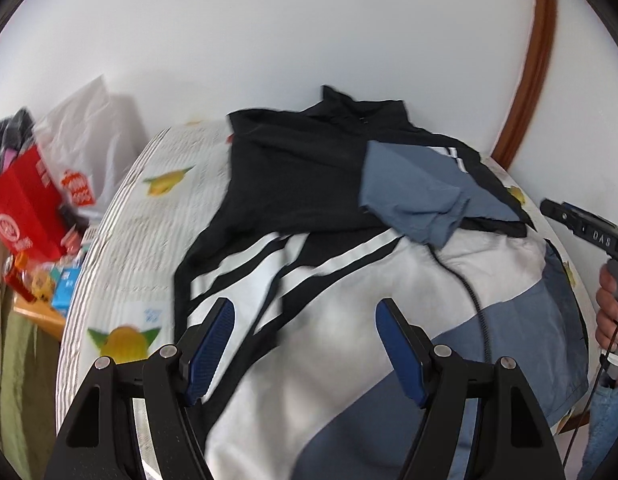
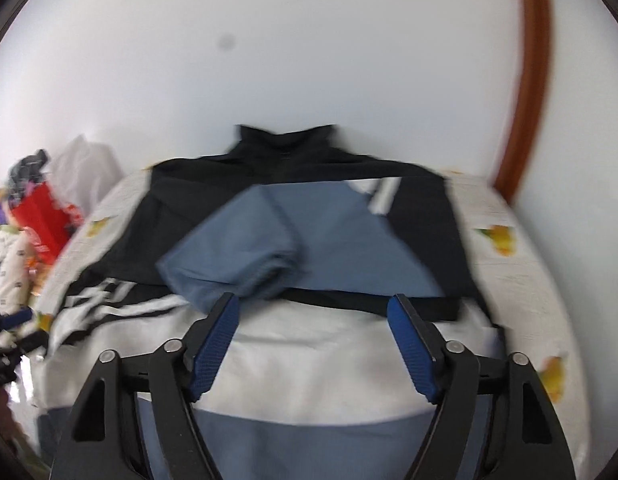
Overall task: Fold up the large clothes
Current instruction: 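Lift the blue sleeve with the right gripper, lay it across the jacket, release, then grasp the blue sleeve cuff with the left gripper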
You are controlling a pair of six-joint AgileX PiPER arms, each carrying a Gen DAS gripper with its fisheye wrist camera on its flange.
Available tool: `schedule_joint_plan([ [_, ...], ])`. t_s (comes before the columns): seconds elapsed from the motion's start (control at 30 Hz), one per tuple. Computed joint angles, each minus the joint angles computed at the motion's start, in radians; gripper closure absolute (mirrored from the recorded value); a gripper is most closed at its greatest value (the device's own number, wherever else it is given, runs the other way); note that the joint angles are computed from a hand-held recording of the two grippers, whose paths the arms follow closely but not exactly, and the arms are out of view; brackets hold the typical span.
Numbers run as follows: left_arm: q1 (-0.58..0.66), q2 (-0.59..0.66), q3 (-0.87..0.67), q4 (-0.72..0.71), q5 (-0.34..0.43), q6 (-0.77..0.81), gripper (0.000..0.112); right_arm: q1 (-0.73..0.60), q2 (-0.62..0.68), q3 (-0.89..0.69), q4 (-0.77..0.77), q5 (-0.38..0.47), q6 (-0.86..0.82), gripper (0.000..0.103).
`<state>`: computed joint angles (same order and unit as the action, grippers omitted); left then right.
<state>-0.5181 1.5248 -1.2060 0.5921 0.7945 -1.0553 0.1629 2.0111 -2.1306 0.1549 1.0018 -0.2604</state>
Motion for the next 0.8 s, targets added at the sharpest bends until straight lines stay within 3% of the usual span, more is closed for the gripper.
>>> schedule_joint_plan([
  [0.1,-0.024,0.077,-0.119,-0.001,0.04,0.029,0.041,-0.055,-0.01,0.001,-0.019,0.014,-0.011,0.046],
  [0.3,-0.06,0.229,-0.343,-0.006,0.11,0.083,0.041,-0.145,0.008,-0.034,-0.027,0.045,-0.053,0.058],
  [0.8,-0.076,0.631,-0.913,-0.125,0.281,0.298,0.041,-0.291,0.117,-0.224,0.098,0.126,-0.16,0.061],
])
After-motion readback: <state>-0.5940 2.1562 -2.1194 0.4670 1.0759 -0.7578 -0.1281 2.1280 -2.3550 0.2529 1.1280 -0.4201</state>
